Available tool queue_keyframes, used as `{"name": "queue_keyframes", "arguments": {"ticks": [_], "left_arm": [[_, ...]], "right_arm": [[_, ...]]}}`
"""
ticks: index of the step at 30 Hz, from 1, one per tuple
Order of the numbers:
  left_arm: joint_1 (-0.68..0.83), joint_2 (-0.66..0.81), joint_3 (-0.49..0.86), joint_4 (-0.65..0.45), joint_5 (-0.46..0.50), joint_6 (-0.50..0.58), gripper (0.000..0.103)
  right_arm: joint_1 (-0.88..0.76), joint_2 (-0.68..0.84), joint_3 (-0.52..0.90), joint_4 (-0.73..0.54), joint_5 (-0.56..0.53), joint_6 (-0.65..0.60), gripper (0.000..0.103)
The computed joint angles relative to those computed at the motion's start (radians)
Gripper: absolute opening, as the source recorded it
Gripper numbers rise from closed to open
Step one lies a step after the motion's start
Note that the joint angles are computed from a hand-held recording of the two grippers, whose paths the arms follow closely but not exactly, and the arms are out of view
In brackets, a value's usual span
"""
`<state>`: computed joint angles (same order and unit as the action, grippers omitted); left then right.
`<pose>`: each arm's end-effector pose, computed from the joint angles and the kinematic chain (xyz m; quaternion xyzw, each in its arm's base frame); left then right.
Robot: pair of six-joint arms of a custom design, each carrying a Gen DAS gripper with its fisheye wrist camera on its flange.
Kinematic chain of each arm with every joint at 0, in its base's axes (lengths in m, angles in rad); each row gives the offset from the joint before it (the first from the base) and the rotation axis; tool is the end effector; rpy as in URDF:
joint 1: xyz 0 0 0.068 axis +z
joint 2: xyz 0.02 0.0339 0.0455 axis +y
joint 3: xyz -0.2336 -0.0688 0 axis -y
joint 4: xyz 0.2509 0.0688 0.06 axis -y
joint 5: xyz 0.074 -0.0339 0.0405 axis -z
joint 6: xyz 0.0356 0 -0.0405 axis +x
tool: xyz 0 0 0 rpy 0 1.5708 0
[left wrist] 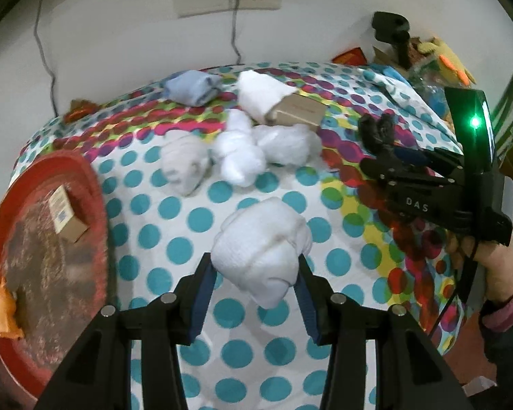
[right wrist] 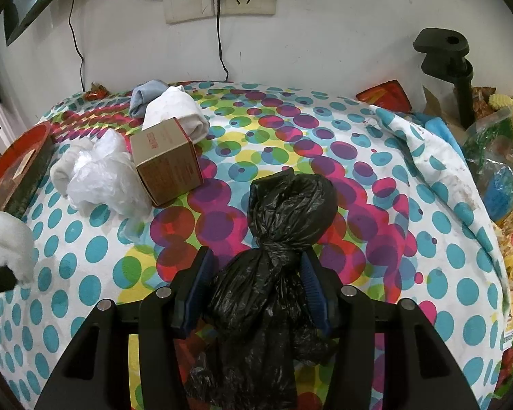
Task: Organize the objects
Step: 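Carry the white bundle onto the red tray and open the left gripper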
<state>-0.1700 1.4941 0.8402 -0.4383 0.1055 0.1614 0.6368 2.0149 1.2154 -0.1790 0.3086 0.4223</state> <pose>0.2833 -0.0524 0.1443 0.1723 0.9548 -0.0522 0.2365 0.3268 0.2283 0.0968 -0.0566 0.9445 0.0188 0.3231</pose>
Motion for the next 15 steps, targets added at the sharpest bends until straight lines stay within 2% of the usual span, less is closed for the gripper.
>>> {"name": "queue_keyframes", "arguments": {"ticks": [15], "left_arm": [[0.173, -0.153, -0.022, -0.093, 0.036, 0.078, 0.046]], "right_arm": [[0.000, 0.002, 0.002, 0.001, 0.000, -0.001, 0.049]]}}
